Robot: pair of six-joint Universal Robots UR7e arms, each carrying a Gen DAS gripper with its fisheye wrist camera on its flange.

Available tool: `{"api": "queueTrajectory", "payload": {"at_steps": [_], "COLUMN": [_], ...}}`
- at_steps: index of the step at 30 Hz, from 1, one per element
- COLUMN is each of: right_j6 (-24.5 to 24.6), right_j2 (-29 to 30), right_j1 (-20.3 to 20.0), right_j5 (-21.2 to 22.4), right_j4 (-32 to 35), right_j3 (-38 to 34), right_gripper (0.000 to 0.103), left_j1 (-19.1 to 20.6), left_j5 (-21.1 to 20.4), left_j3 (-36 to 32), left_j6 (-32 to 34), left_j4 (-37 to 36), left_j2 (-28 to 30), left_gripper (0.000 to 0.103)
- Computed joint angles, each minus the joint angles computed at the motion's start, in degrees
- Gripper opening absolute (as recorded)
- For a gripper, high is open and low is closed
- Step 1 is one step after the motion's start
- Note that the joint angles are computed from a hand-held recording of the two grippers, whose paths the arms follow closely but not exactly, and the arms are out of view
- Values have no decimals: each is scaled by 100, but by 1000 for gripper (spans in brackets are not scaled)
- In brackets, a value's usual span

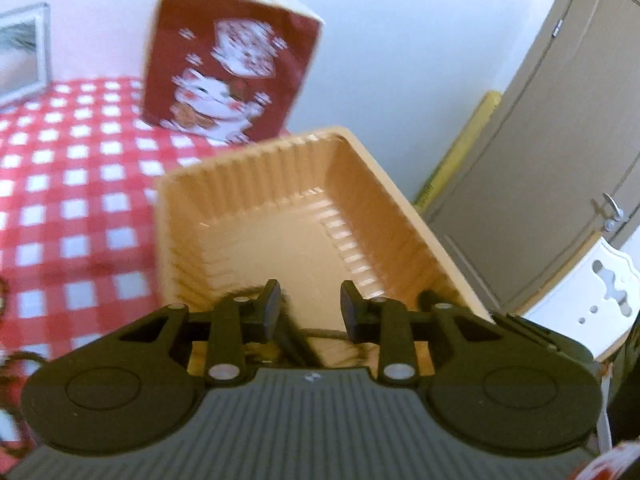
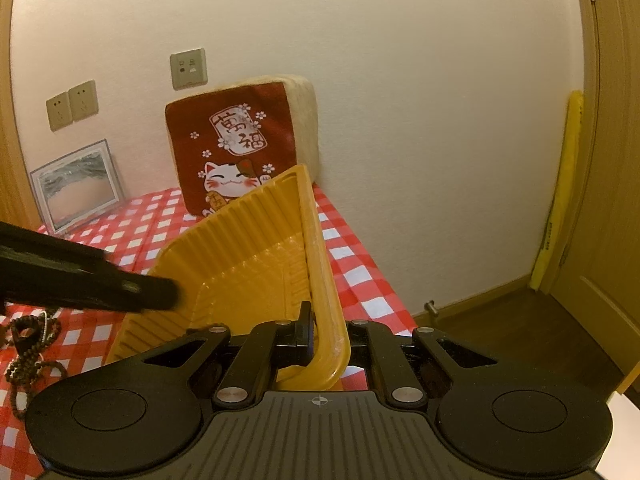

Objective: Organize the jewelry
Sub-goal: 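Grasp the black watch from the bead pile with the left tool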

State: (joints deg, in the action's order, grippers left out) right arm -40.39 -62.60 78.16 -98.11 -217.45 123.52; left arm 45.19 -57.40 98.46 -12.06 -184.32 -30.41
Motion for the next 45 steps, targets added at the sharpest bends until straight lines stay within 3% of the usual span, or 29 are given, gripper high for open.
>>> {"api": "queueTrajectory", "payload": {"at_steps": [6,14,19,26,45], "right_j6": [-3,-25,-60,-118,50], "right_j2": [0,19,53,134,194], "right_j1": [-2,12,32,63,144], "right_j5": [0,-44,-117,-225,-501], "right_j4": [12,-15,-100,-394,-487], "right_j3": [-11,-18,-18,34,7], "right_gripper": [6,6,6,6,6], "left_j1": [-44,45,134,289,911], "left_j5": [929,2228,2645,2875,2797], "left_j3": [815,1773,2049,2033,1160], "left_j6": [-496,-1913,-2552,-2589,-1588], "left_j4": [-101,518,1079,1170,339], "left_j2": [-588,-1312,-1597,-1543,-961], "left_gripper": [29,35,36,39,41]}}
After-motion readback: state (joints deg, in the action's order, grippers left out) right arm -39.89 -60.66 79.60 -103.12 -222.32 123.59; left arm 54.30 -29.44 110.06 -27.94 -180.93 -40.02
